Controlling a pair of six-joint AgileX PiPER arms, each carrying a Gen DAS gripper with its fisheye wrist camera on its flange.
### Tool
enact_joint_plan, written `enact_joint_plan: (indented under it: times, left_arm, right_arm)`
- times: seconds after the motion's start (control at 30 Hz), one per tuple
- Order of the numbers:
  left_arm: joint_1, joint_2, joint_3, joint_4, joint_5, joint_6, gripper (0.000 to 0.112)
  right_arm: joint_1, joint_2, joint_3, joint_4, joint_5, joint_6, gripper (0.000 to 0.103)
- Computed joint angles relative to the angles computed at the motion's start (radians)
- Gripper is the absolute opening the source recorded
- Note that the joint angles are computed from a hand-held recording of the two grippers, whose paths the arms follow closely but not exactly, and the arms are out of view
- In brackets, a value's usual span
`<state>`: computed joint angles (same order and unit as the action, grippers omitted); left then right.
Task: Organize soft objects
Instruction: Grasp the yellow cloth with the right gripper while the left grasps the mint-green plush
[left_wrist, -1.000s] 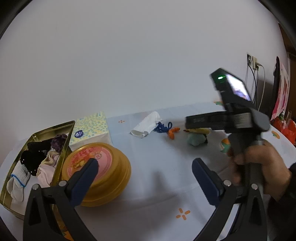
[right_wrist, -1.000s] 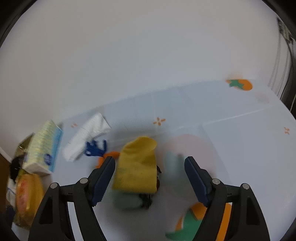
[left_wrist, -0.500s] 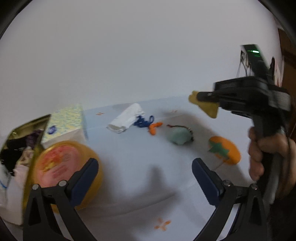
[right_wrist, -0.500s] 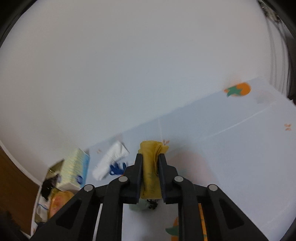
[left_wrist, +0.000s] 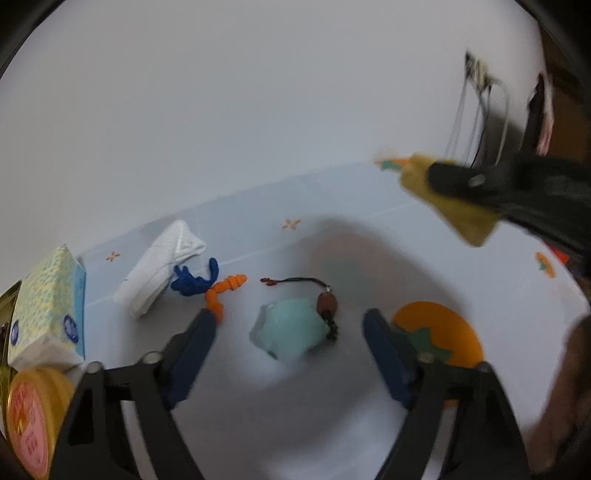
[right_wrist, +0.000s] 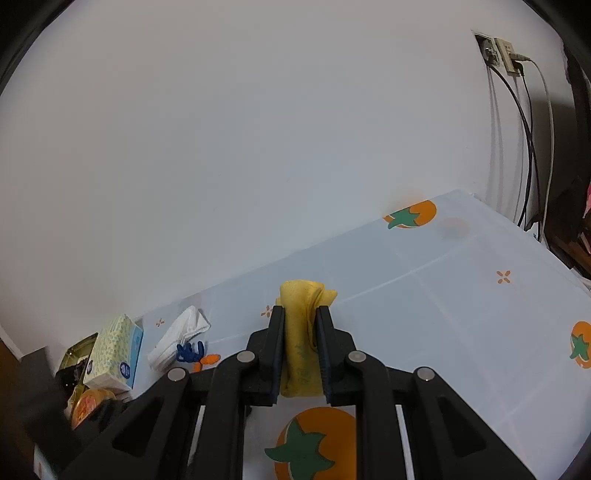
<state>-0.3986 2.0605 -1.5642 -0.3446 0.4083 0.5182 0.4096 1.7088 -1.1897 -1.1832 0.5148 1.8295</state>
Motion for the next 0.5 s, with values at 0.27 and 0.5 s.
enact_joint_plan:
  times: [0.27, 0.5]
  left_arm:
    - [0.024, 0.103, -0.175, -0.004, 0.188, -0.068, 0.043]
    - [0.091, 0.019, -0.033, -0.314, 0.111, 0.180, 0.032]
  right_arm:
    - [0.029, -0.002, -0.002, -0.032, 0.041, 0.017, 0.019]
    - [0.082, 0.038, -0.037, -0.063, 0.151, -0.001, 0.019]
